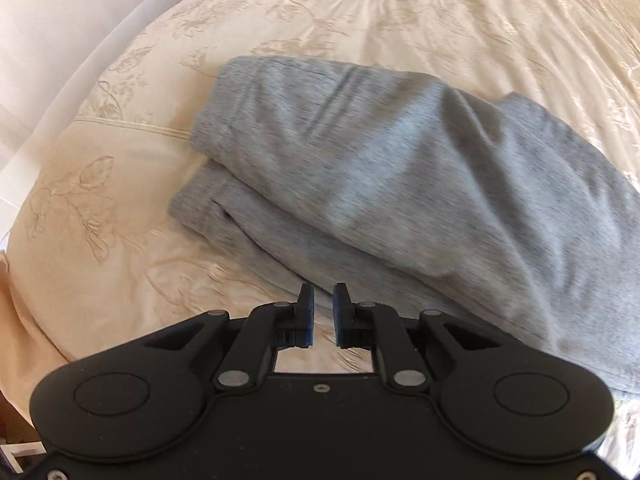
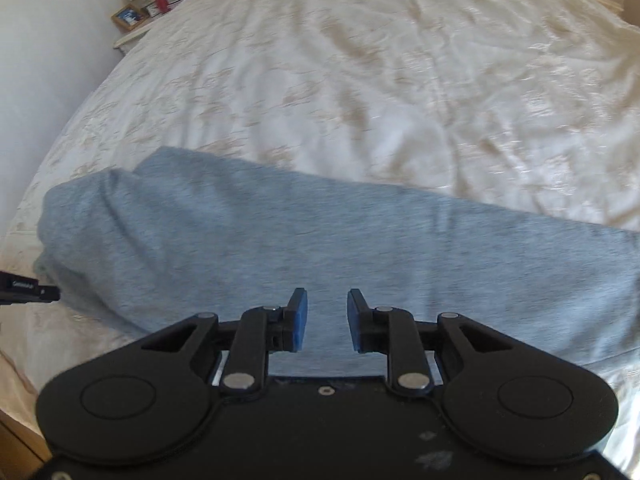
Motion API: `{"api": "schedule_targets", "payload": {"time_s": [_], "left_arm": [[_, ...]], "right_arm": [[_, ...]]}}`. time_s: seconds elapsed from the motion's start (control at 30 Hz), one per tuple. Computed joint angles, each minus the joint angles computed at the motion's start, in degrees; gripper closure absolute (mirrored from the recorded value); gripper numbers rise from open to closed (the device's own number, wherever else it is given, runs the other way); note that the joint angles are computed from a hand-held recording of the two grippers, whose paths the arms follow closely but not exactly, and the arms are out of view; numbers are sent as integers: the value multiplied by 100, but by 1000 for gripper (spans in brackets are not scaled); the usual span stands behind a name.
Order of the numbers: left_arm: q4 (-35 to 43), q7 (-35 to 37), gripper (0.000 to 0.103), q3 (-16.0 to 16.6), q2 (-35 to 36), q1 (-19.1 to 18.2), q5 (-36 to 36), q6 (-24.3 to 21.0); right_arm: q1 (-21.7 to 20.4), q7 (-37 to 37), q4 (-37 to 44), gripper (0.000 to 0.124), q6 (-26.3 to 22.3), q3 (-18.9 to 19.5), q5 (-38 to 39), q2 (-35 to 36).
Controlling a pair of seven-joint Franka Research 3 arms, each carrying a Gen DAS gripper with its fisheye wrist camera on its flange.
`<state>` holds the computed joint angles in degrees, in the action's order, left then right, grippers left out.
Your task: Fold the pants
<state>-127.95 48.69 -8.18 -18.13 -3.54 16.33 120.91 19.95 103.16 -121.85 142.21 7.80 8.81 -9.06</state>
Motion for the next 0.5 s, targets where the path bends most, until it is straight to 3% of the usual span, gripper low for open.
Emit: {"api": "schedule_targets", "payload": {"time_s": [0.23,0.4,0.47,0.5], "left_arm": [[104,880,85,488,238,501,119,352],[364,1473,84,692,558,764,-189,738],[493,1745,73,750,736,842,-395,889],[551,1867,61,758,820,875,-477,944]], "right_arm": [[750,-42,1174,99,-51,413,-33,1119],[1266,23,1858,98,-157,397,-876,1723],[1420,-60,2110,97,-275,345,-1202,1943],[1499,-75,2224,97,-349,302,-1397,2042]]}}
